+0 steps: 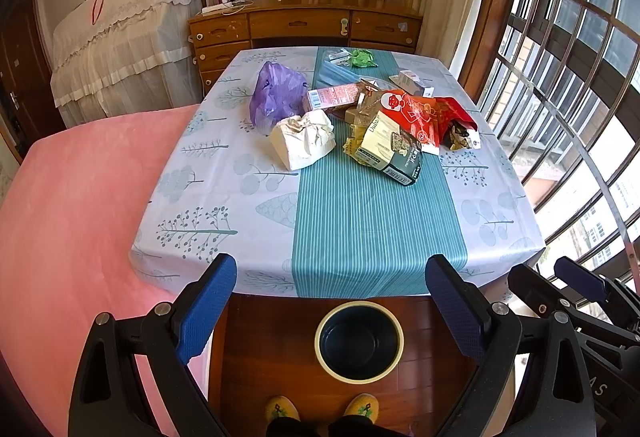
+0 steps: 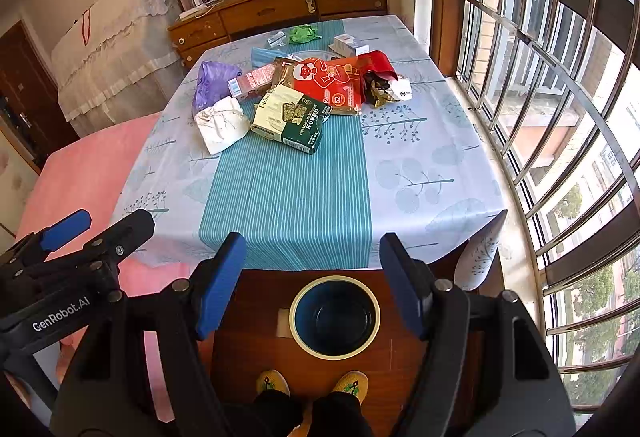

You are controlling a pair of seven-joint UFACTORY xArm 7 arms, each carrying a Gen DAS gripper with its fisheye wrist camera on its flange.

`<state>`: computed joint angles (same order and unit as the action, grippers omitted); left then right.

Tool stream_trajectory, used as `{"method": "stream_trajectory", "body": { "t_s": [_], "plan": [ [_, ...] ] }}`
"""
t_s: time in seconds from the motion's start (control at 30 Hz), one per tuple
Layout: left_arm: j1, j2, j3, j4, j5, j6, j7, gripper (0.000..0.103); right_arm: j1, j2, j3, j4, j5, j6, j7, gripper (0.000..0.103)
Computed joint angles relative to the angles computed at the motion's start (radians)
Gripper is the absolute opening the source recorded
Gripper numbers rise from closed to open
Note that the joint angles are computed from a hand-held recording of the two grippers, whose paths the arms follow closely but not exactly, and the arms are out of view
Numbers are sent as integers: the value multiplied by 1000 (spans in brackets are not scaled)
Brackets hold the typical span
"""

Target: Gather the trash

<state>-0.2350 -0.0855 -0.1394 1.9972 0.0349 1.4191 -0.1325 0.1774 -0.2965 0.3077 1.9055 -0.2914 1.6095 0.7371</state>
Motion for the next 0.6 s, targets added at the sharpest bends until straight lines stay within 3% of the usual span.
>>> {"method": "stream_trajectory", "body": {
  "t_s": [0.6],
  "plan": [
    [1,-5,3,-11,-1,-6,3,96,-2,2,-18,-19,21,-40,-14,67]
  ]
}}
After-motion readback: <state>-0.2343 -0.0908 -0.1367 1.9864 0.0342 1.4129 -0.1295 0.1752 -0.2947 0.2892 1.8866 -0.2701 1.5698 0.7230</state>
